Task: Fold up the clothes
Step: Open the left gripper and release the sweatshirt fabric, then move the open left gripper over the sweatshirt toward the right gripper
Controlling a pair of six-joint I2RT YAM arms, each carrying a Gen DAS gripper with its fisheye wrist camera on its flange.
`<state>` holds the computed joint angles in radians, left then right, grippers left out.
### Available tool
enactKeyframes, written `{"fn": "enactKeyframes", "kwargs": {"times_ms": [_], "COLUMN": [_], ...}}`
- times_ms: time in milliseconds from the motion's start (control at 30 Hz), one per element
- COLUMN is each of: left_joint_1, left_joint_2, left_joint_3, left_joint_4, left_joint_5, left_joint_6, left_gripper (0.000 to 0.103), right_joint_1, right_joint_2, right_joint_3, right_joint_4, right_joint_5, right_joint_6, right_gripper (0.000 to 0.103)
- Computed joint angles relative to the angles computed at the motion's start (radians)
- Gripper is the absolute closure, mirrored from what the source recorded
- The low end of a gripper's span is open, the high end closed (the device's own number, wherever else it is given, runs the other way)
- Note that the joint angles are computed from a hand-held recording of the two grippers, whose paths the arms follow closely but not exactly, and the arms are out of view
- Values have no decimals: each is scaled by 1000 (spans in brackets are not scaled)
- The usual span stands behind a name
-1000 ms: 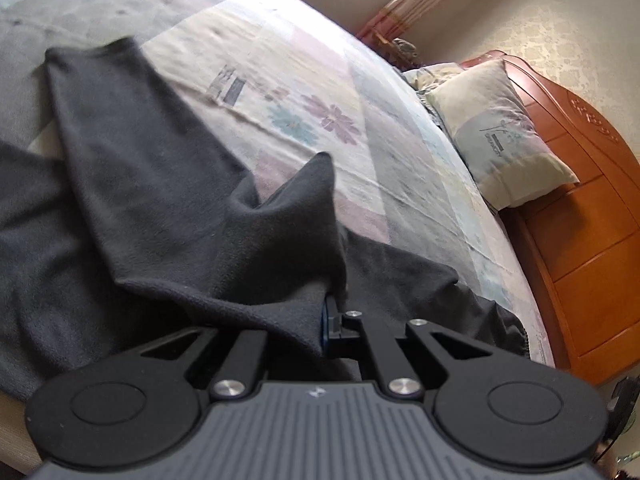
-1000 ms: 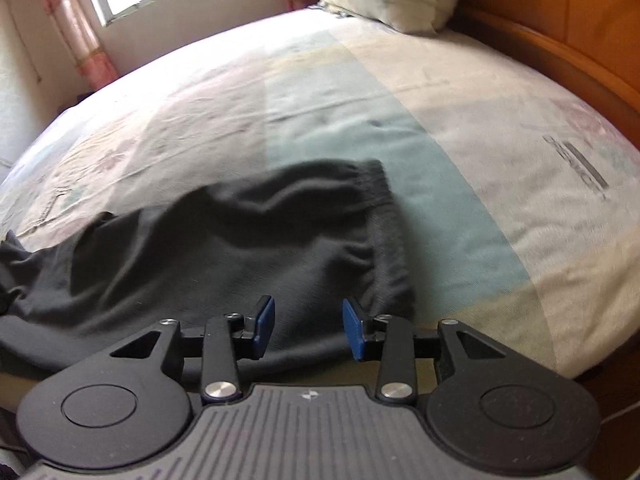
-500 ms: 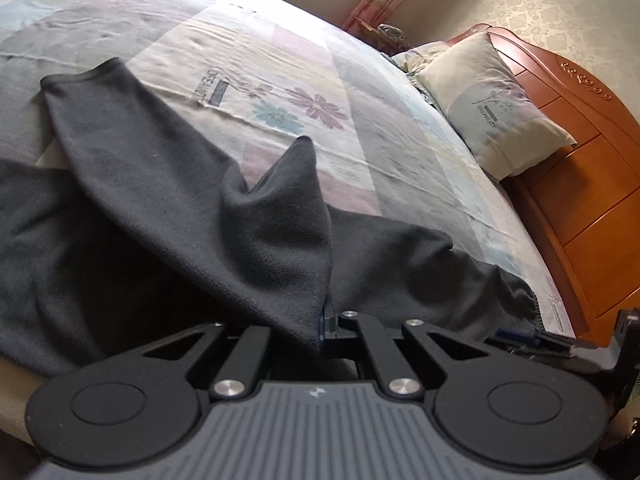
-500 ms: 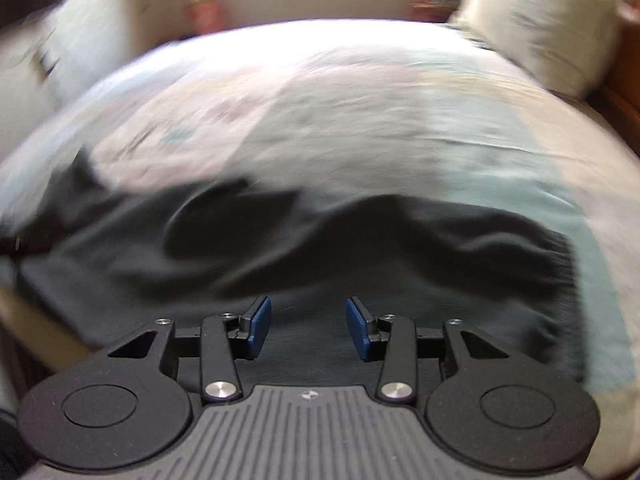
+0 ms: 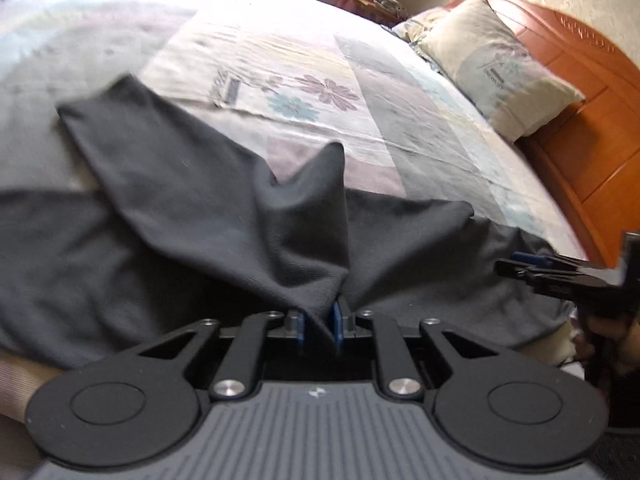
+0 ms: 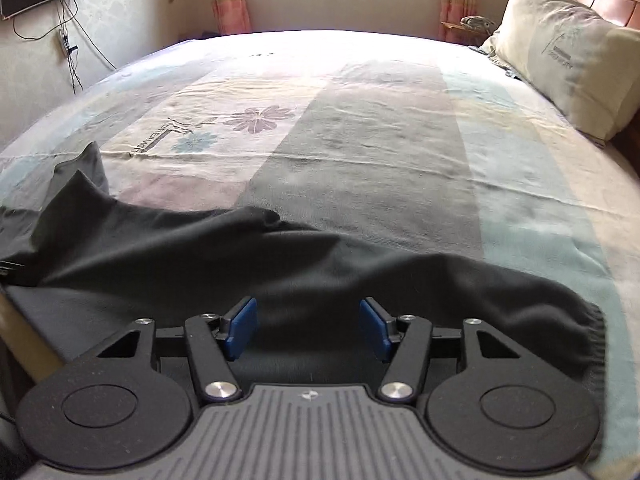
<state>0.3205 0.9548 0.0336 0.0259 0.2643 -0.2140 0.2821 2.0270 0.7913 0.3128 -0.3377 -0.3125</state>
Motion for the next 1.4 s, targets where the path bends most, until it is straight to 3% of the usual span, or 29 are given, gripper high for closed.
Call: {"fn": "enactKeyframes", "kwargs": {"times_ms": [100, 200, 267, 333, 467, 567, 600, 733, 967, 1133, 1200, 1267, 1400], "left_joint_1": [42, 21, -48, -113, -191, -254, -271, -307, -296, -258, -248, -229, -173], "left_joint_2": [-180, -175, -59, 116, 548, 825, 906, 1149, 1250, 1431, 1522, 1533, 1490], "left_joint_3": [84, 183, 245, 308, 504, 688, 752, 962, 1089, 1386, 1515, 1494, 1307], "left_joint_4": [-269, -336, -242, -90, 161, 202, 191, 89, -103, -397, -488, -372, 84], "left_joint_5": [-33, -70, -63, -9, 158, 213, 221, 231, 310, 507, 601, 678, 759], "left_joint_6": [90, 146, 139, 129, 130, 173, 201, 270, 401, 386, 317, 169, -160], "left_gripper": [87, 82, 77, 63, 62, 62, 62, 63, 59, 33, 32, 32, 34], "right_joint_1": [6, -9, -12, -14, -10, -13, -18, -40, -74, -54, -42, -38, -44], "right_joint_2": [62, 25, 5, 7, 50, 95, 105, 111, 118, 125, 122, 123, 125], "right_joint_3": [45, 22, 22, 40, 96, 76, 53, -17, -21, -25, -34, -38, -41], "right_joint_4": [-11, -10, -17, -17, -51, -8, 32, 133, 143, 155, 167, 177, 184], "right_joint_5": [11, -13, -26, -65, -113, -122, -132, -167, -227, -202, -183, -175, -186], "right_joint_6": [6, 12, 13, 11, 0, -39, -54, -83, -43, -68, -69, -65, -58], "right_gripper": [37, 35, 34, 32, 31, 29, 23, 20, 19, 12, 11, 11, 11]}}
